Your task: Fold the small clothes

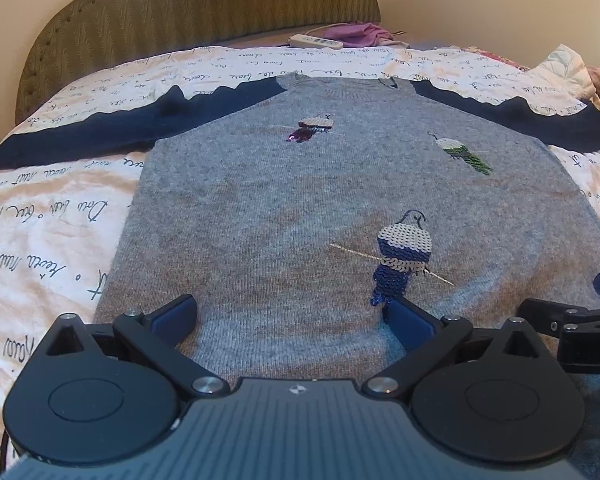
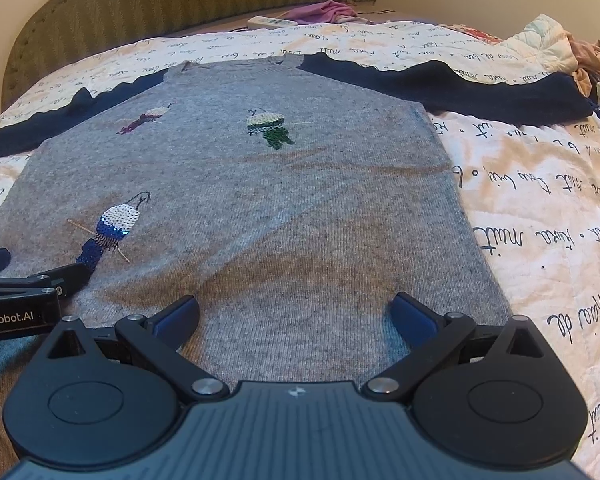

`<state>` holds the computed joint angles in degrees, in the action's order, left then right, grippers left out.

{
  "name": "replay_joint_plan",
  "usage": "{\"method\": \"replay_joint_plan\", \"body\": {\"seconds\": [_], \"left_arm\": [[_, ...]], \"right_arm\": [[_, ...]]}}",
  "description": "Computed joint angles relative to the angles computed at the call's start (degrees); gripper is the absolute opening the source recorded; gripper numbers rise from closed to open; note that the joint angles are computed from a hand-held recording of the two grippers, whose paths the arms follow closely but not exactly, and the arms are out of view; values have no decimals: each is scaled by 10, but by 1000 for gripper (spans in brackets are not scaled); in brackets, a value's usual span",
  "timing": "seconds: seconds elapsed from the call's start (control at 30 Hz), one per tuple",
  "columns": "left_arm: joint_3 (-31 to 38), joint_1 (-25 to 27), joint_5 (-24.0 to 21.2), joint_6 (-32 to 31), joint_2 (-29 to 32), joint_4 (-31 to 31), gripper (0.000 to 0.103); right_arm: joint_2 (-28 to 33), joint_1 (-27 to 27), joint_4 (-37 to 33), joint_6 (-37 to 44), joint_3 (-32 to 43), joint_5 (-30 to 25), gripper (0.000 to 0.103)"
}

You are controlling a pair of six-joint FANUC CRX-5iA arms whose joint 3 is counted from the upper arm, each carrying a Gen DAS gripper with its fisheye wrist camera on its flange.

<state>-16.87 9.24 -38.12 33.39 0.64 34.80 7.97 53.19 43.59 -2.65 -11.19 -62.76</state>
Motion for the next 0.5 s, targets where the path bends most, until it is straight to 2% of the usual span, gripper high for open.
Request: {"method": "replay_joint_plan", "body": {"seconds": [0.1,0.23,0.37,0.5], "left_arm": [[7,1,-23,-18,-2,13,103],[26,-7,-35,-28,6,35,103],[54,-23,-21,-18,26,26,103],[97,-35,-23,31,57,-13,103]], "right_arm": [[-13,-9,-14,30,-1,28,103],[-38,-28,9,-1,-24,83,103],[-17,-49,9,49,9,69,103],[1,-73,1,103,37,66,103]]}}
